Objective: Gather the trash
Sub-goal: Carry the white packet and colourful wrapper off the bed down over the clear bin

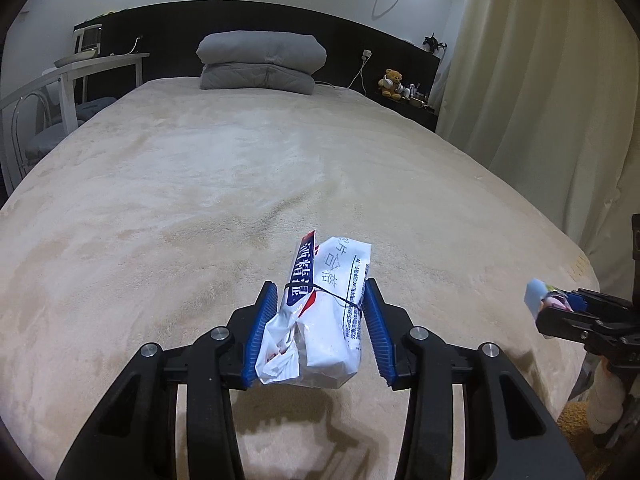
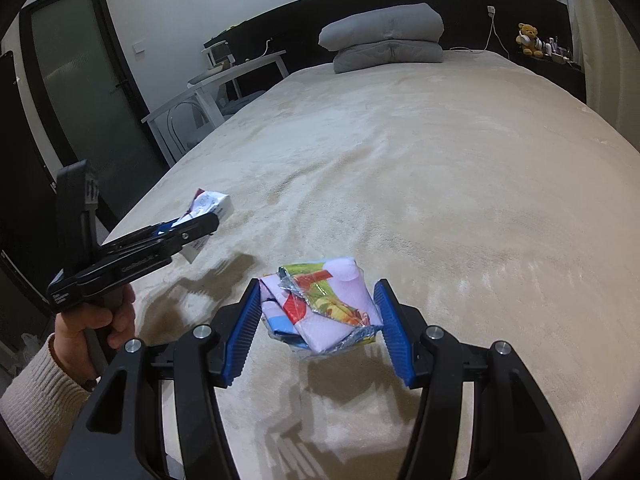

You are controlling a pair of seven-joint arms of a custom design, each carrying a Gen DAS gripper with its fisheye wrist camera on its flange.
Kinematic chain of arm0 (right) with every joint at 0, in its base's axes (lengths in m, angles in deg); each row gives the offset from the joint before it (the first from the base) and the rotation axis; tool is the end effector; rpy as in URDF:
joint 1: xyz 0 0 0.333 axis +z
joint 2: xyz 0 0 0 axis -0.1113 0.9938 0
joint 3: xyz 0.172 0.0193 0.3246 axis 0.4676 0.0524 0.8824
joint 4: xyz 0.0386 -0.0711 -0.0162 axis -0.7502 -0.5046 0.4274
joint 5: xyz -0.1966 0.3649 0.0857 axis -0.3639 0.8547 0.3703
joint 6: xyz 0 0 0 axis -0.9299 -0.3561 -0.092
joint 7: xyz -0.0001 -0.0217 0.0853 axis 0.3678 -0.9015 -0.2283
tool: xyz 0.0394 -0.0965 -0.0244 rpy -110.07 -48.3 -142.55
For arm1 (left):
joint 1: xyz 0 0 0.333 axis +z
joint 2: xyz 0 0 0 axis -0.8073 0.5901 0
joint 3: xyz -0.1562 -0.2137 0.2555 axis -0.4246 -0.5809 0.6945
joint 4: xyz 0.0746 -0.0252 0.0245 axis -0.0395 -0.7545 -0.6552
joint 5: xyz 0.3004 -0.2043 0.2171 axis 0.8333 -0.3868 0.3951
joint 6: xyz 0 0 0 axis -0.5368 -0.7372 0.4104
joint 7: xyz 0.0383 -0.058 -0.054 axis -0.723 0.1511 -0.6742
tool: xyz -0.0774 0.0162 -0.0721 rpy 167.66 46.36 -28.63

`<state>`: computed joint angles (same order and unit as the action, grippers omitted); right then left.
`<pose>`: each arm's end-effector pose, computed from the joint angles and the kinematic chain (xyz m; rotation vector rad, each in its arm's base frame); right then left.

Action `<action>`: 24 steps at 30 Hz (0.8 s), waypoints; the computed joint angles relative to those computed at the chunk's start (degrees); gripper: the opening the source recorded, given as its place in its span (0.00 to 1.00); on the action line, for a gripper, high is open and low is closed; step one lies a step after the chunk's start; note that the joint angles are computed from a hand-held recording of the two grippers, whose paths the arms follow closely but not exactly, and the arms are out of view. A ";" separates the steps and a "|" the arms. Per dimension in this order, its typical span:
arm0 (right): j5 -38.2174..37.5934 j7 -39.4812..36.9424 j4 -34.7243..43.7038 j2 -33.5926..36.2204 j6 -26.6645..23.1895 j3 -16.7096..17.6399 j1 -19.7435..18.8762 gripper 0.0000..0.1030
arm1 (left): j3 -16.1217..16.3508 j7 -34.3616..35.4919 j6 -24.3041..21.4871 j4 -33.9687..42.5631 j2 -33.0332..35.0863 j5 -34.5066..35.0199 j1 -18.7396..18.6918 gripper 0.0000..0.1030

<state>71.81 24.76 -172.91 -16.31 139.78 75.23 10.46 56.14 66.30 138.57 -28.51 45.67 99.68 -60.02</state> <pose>0.6469 0.2995 0.6162 -1.9473 1.1073 -0.1395 0.6059 -0.1927 0.6336 -1.8267 1.5768 -0.9773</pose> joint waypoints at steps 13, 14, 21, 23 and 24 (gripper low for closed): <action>5.99 -2.90 -8.34 -6.46 3.94 -0.71 0.23 0.55 | -5.19 -12.52 3.99 -10.32 -10.62 5.00 2.28 0.41; 6.70 -3.60 -9.43 -7.36 4.27 -0.85 0.46 0.55 | -5.87 -13.16 4.12 -11.17 -11.55 5.21 2.58 0.41; 12.78 -7.68 -16.93 -13.77 4.56 -2.78 2.78 0.55 | -10.13 -15.83 4.80 -16.84 -17.94 4.07 4.07 0.41; 14.37 -8.99 -19.38 -15.90 4.92 -3.46 3.75 0.55 | -11.45 -16.64 5.06 -18.21 -19.64 3.66 4.52 0.41; 15.15 -9.66 -20.55 -16.92 5.05 -3.84 4.26 0.55 | -12.11 -17.09 5.22 -18.94 -20.51 3.47 4.79 0.41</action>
